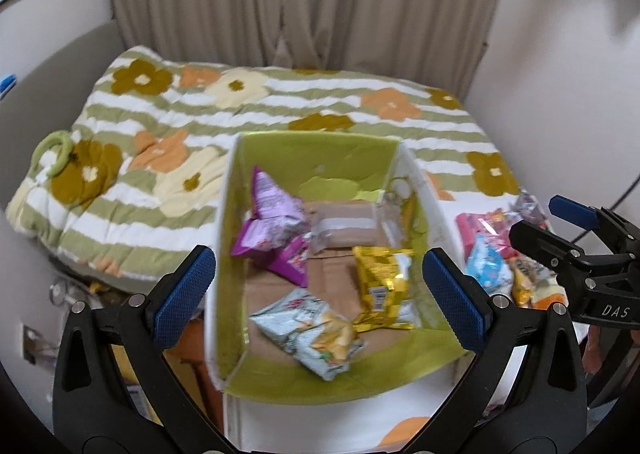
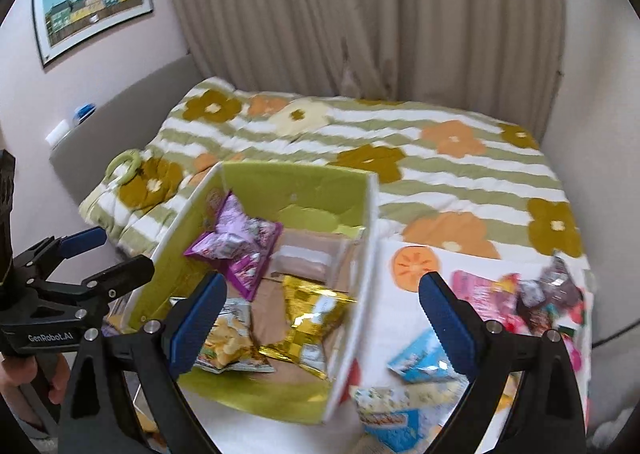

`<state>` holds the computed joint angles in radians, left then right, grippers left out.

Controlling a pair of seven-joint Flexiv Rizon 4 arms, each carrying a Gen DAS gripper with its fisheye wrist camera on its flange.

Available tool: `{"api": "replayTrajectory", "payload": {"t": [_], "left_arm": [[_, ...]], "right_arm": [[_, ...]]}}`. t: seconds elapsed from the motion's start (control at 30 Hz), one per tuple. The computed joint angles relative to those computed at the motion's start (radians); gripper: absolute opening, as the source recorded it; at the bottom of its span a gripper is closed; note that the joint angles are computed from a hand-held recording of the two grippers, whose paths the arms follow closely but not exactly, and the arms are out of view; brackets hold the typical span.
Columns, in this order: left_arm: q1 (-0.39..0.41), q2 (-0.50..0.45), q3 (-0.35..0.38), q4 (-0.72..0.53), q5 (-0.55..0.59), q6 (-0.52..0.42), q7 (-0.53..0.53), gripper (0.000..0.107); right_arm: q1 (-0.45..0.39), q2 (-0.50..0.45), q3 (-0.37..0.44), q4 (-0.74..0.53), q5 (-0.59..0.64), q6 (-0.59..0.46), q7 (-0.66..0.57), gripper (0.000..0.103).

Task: Organize snacks
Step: 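Move both tools back over the remaining snack bags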

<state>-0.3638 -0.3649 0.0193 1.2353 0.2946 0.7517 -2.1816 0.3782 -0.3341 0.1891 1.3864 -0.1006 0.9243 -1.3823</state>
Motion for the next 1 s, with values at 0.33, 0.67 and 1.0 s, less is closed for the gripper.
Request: {"api": "replayTrajectory", "payload": {"t": [0.33, 0.67, 1.0], "left_arm": [[-0.054, -0.084, -0.029, -0.112, -0.038, 0.037, 0.045, 0.103], [-0.206, -0.246, 0.02, -0.351, -0.003, -0.079, -0.108, 0.103], [-0.362, -0.372, 0.093, -0.499, 0.107, -0.258, -0.423, 0.103]], "right_arm": [[-0.065, 0.148, -0.067, 0.196, -0.127, 0.099, 0.185, 0.096], [-0.21, 0.165, -0.055, 0.211, 0.065, 0.078, -0.034, 0.096], [-0.317, 0.101, -0.026, 0.175, 0.323, 0.046, -0.421, 0.096]]}}
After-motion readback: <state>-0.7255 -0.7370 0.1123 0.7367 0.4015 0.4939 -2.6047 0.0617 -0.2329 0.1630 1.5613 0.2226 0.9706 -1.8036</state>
